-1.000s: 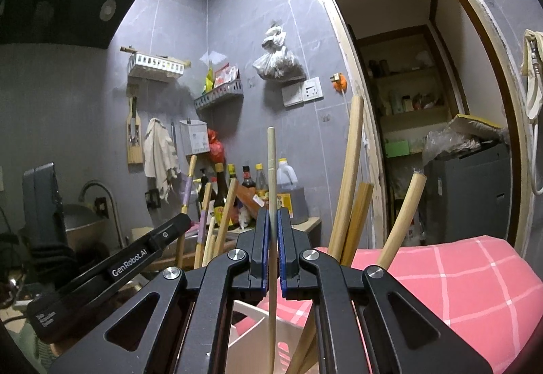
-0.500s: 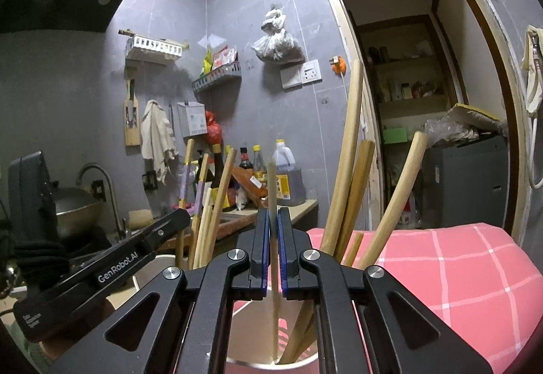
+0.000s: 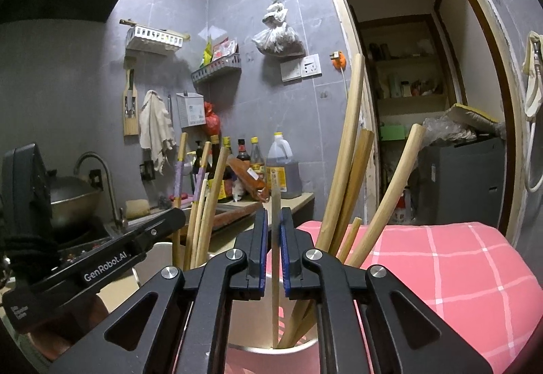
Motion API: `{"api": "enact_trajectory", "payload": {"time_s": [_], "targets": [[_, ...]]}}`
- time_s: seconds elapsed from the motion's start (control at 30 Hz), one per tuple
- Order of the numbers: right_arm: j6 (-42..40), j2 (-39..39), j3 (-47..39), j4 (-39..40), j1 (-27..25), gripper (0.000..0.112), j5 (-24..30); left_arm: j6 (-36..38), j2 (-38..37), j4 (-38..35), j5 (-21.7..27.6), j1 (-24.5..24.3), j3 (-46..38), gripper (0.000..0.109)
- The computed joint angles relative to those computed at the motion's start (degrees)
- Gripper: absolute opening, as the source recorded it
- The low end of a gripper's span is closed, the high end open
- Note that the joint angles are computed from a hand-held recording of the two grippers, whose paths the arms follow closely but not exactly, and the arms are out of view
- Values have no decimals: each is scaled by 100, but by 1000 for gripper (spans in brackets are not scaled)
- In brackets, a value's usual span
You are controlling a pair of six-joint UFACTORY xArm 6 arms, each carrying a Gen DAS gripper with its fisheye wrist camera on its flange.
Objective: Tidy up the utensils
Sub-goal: 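Lower the left gripper's chopstick into the holder and open while the right gripper does likewise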
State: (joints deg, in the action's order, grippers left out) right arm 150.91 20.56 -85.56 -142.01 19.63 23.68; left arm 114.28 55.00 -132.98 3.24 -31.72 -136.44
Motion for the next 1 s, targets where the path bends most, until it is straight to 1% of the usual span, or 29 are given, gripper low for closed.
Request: {"api": "enact_trajectory", "payload": {"time_s": [0.2, 0.27, 0.3, 0.33, 0.43, 0.47, 0.5, 0.57, 0.63, 0.67, 0.83, 0.87, 0.93, 1.0], "targets": [[-93, -97, 160, 10, 46, 11, 184, -79, -165, 115, 55, -5, 228, 7], [-119, -152, 246, 6, 73, 15, 292, -110, -204, 159, 66, -5, 279, 7], [-123, -173, 279, 4, 83, 20, 334, -120, -230, 176, 69, -6, 312, 7], [-122, -199, 313, 1, 92, 22, 377, -67, -264, 128, 76, -2, 355, 7], [-138, -254, 386, 24, 100, 22, 464, 120, -375, -42, 89, 2, 489, 16], [-137, -280, 419, 33, 103, 22, 493, 187, -400, -104, 80, 4, 510, 21], [-136, -308, 457, 40, 108, 22, 529, 321, -457, -227, 84, 10, 573, 23], [-132, -369, 538, 32, 113, 22, 599, 643, -573, -513, 97, 23, 696, 24], [-127, -447, 644, 33, 135, 23, 692, 844, -640, -687, 67, 20, 740, 30], [-118, -495, 705, 30, 146, 23, 742, 1053, -702, -893, 74, 31, 804, 34], [-104, -737, 1009, 44, 198, 28, 973, 1843, -976, -1580, 75, 40, 1086, 35], [-103, -790, 1076, 55, 208, 29, 1018, 1978, -1057, -1696, 98, 41, 1185, 37], [-100, -930, 1238, 99, 220, 34, 1087, 2209, -1162, -1897, 101, 39, 1303, 44], [-134, -1084, 1408, 176, 224, 36, 1132, 2832, -1300, -2418, 115, 57, 1454, 50]]}}
